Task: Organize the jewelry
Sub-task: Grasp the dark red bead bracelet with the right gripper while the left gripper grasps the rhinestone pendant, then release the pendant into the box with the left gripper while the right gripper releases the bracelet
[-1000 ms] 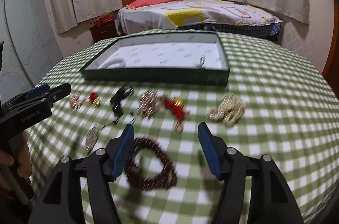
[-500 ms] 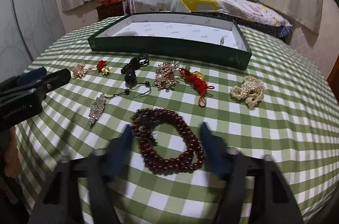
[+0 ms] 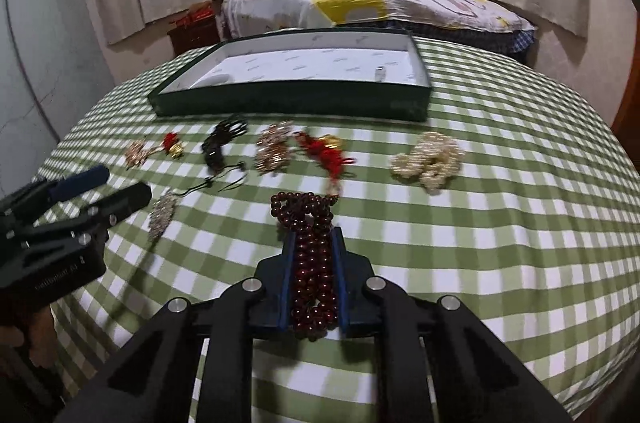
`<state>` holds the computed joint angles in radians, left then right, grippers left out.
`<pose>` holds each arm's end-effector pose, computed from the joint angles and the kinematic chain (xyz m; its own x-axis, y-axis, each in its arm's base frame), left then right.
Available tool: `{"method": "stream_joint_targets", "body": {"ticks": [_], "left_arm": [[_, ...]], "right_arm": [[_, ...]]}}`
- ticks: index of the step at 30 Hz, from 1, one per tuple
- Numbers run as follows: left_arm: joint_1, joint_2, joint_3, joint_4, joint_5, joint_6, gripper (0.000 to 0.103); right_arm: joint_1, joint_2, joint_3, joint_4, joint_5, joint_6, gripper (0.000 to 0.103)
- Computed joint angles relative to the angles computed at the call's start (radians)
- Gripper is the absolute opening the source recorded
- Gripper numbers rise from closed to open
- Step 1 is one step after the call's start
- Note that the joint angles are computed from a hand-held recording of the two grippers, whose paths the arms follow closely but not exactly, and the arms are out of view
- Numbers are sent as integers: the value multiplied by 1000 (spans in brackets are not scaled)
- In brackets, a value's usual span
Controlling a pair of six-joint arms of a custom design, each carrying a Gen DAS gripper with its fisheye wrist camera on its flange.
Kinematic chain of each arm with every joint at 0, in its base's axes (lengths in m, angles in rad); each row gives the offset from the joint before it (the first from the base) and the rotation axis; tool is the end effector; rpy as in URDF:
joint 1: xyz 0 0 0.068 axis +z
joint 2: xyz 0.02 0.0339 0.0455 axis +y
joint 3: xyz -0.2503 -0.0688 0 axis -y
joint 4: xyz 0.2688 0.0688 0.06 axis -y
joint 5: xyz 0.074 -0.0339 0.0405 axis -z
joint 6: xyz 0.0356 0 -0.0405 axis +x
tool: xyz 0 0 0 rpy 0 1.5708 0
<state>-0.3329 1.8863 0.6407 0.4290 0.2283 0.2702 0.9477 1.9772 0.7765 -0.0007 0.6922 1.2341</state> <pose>0.2949 -0.1105 0.0367 -0.5398 0.4617 -0.7039 0.6318 0.7748 0.0238 0.1986 0.2374 0.0199 -0.6429 0.3505 -0.6810 0.3515 0.9250 0.1441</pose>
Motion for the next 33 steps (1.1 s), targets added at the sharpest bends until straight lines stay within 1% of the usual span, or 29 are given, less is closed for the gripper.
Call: {"method": "stream_joint_targets", "body": {"ticks": [2, 4, 6, 7, 8, 10, 15, 17, 24, 33], "left_arm": [[-12, 16, 15, -16, -4, -1, 57], [-20, 29, 26, -31, -4, 1, 53], [-18, 45, 43, -57, 20, 7, 41], [-14, 54, 53, -74, 39, 10, 38], [-10, 62, 63, -88, 56, 11, 32], [-9, 68, 68, -88, 57, 14, 29], [-6, 74, 73, -85, 57, 18, 13], [1, 77, 77, -90, 75, 24, 13], [4, 72, 70, -78, 75, 26, 13], [31, -2, 27, -30, 99, 7, 13]], "right_arm": [[-2, -7, -14, 13, 4, 10, 18], [-4, -14, -28, 24, 5, 15, 18], [-5, -14, -34, 38, 2, 16, 18], [-6, -14, -39, 46, 1, 17, 18], [-8, -13, -39, 53, -1, 14, 18], [-10, -12, -41, 62, -4, 12, 18], [-12, -7, -39, 70, -7, 8, 18], [-11, -7, -39, 70, -6, 8, 18], [-4, -13, -38, 68, 11, 8, 18], [12, -66, -52, 64, 50, 6, 18]]}}
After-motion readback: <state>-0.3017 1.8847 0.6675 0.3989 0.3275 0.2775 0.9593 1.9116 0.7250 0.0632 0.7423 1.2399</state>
